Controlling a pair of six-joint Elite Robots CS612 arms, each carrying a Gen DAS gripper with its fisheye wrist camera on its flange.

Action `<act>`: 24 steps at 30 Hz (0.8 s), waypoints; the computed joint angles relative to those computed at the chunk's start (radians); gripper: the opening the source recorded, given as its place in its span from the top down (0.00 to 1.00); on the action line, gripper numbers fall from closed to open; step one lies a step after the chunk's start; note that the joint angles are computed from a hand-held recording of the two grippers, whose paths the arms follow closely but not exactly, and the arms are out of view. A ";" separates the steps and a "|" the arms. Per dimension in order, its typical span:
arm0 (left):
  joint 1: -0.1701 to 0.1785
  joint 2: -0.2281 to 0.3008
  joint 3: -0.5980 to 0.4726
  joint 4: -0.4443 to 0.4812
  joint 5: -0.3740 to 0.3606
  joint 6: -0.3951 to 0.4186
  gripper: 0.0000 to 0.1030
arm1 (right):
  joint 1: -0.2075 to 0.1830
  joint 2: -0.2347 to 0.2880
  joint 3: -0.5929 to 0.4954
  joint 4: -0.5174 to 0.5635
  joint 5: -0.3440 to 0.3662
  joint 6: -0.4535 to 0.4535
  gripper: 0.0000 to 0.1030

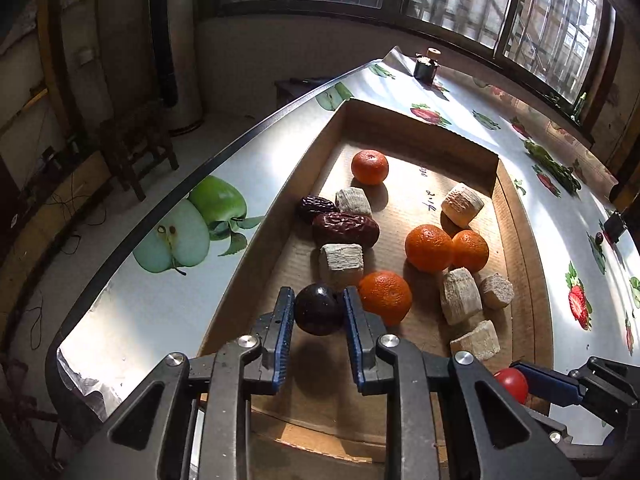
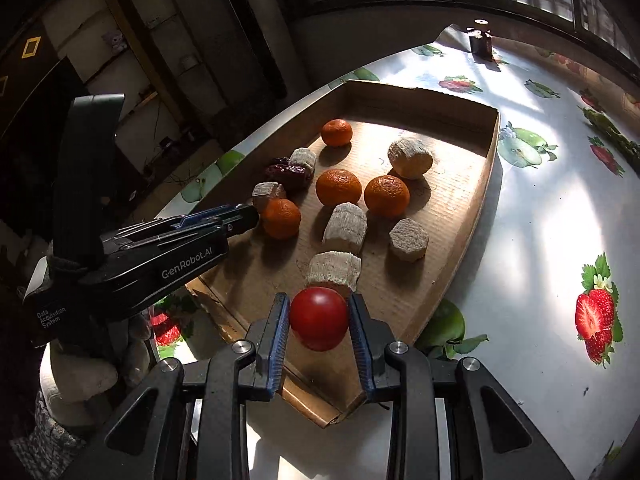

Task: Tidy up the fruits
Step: 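Carry both items into the cardboard box and open both grippers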

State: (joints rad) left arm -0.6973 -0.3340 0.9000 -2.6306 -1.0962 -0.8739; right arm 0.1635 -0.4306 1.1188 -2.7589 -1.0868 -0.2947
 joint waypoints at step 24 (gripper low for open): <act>-0.116 -0.026 0.014 -0.064 0.494 0.113 0.09 | -0.039 -0.053 0.196 -0.425 -0.118 0.313 0.30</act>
State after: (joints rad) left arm -0.8135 -0.3601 0.9143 -2.6948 -0.6018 -0.7605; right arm 0.1243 -0.4833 1.3150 -3.1837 -1.2052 0.0188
